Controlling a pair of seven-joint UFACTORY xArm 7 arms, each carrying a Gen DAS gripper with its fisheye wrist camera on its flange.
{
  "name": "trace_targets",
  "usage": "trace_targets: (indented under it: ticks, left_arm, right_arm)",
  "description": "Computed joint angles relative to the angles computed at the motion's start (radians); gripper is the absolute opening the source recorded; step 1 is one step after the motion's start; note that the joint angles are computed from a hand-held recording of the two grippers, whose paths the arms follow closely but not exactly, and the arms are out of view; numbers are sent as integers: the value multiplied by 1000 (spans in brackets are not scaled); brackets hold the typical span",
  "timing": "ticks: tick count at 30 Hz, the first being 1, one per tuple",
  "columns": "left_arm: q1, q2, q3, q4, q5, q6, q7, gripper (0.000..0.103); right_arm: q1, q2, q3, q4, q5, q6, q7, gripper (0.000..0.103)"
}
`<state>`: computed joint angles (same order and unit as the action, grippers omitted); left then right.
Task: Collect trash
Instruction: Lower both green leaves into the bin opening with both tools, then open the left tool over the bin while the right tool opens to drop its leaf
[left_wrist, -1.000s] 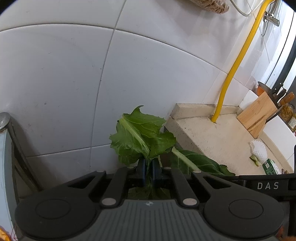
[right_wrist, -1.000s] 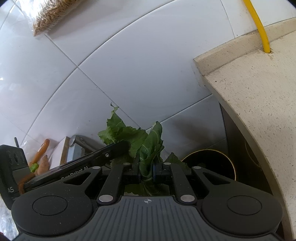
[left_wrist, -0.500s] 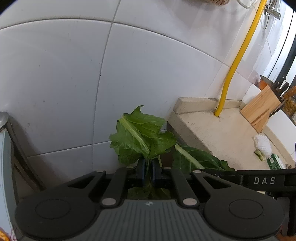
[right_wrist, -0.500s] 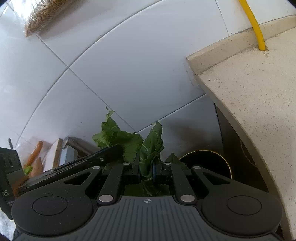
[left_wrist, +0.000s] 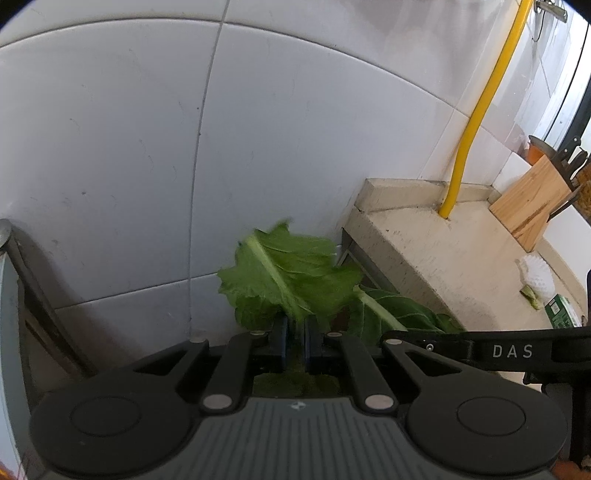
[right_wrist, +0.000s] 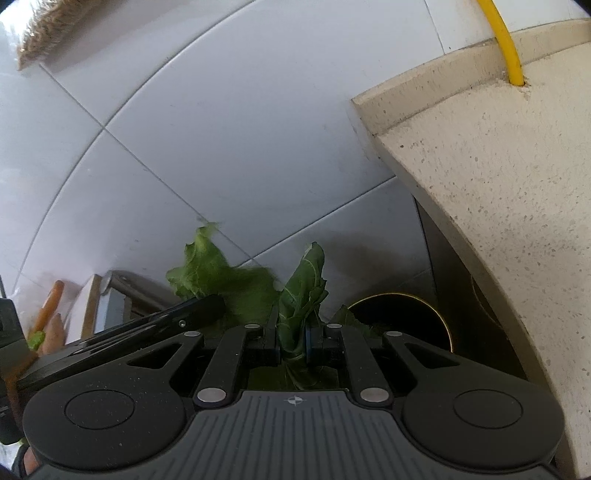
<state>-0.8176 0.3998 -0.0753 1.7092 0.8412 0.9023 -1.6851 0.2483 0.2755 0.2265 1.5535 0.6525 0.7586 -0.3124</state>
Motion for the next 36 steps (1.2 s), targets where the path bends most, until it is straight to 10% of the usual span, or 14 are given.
trace_targets:
  ticks: [18,28,36]
  left_arm:
    - [16,-4,-3,-16,-46,-16,-2,10]
    - [14,7,-3,0,-58,-1,23,36]
    - [3,18,2,22,-53,20,41,38]
  right_arm:
    - [-2,37,-1,28,-56,8,42,42]
    - [-12,11,2,-8,-29,-16,28,44]
    - [-5,-53,-10,-81,-18,-54,18,66]
